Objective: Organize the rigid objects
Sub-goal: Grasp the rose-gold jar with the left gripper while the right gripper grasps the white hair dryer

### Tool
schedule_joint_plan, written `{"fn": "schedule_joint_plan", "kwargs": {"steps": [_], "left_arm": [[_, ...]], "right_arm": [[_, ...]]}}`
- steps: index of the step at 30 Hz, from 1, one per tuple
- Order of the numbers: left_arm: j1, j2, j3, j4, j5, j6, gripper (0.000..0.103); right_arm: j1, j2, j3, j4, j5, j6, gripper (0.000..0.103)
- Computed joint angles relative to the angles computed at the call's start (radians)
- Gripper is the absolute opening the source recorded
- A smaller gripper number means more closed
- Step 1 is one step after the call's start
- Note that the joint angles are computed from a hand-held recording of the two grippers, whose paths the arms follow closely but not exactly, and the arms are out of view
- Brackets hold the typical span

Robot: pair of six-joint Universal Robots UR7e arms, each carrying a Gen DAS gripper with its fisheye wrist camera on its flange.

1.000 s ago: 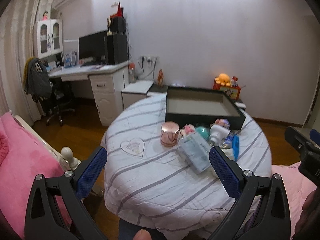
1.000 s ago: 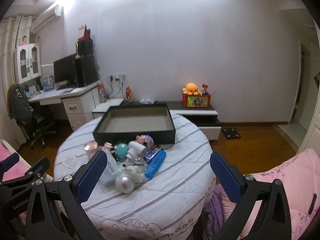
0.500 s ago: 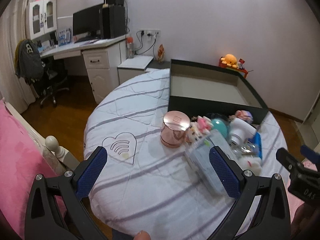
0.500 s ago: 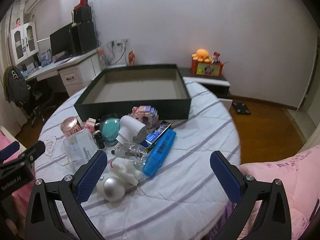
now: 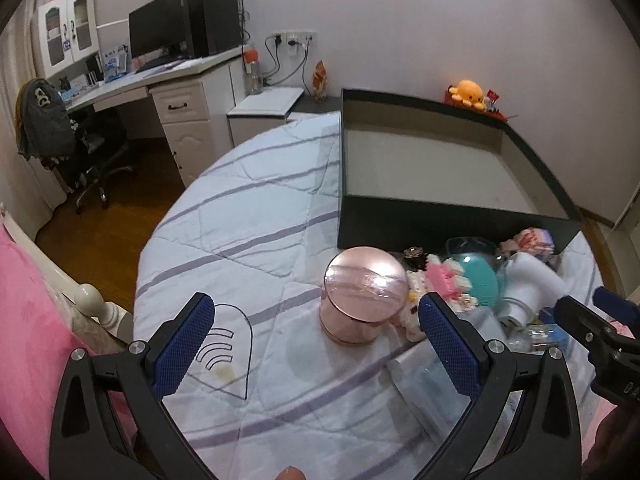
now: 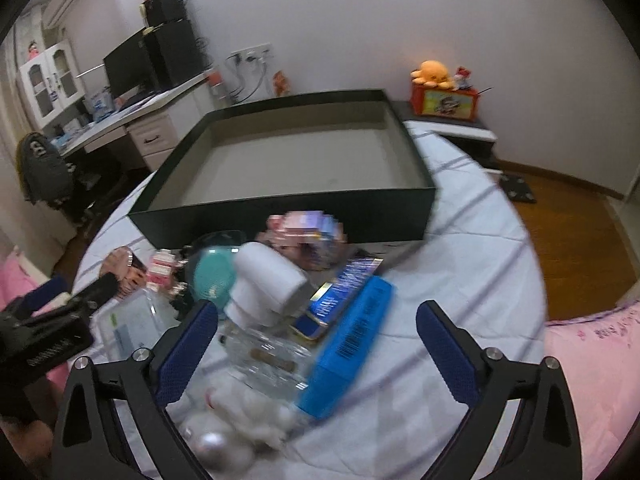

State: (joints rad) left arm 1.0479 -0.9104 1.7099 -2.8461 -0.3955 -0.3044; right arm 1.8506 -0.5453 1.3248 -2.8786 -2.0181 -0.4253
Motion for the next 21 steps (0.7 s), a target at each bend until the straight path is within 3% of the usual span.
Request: {"fn": "schedule_joint_plan", "kwargs": {"steps": [2,5,13,14,18,19,21], "left_arm": [[0.014,0.002,-0.013,0.03,-0.015,-0.015,0.103],[0.035,0.003,-0.026,0.048,-0.049,-0.026,0.103],[0.073,0.021,-0.054,-0.034,-0.122,0.04,0.101],[0.074,0.025,-0.056,-0.029,-0.127,0.042,0.095],[0.091,0.016,-0.035,-0.114,-0.22,0.085,0.074],[0.093,0.014,-0.03,-0.127,-0.237,0.094,0.07],[0.093,0.009,-0.023,-0.141,-0.278,0.107,0.05]], "right_arm": [[0.001,0.019,-0.03,0.042,-0.002,0.001,0.091],[-0.002,0.051,-0.083,0.112,-0.006,0.012,0.078],[-0.004,0.092,-0.148,0.179,0.027,-0.012,0.066],[-0.005,0.094,-0.152,0.184,0.031,-0.019,0.064],[-0.015,0.082,-0.153,0.237,0.085,-0.025,0.033],[-0.017,0.079,-0.147,0.233,0.089,-0.028,0.033],[-0.018,0.077,-0.14,0.222,0.094,-0.035,0.033]]}}
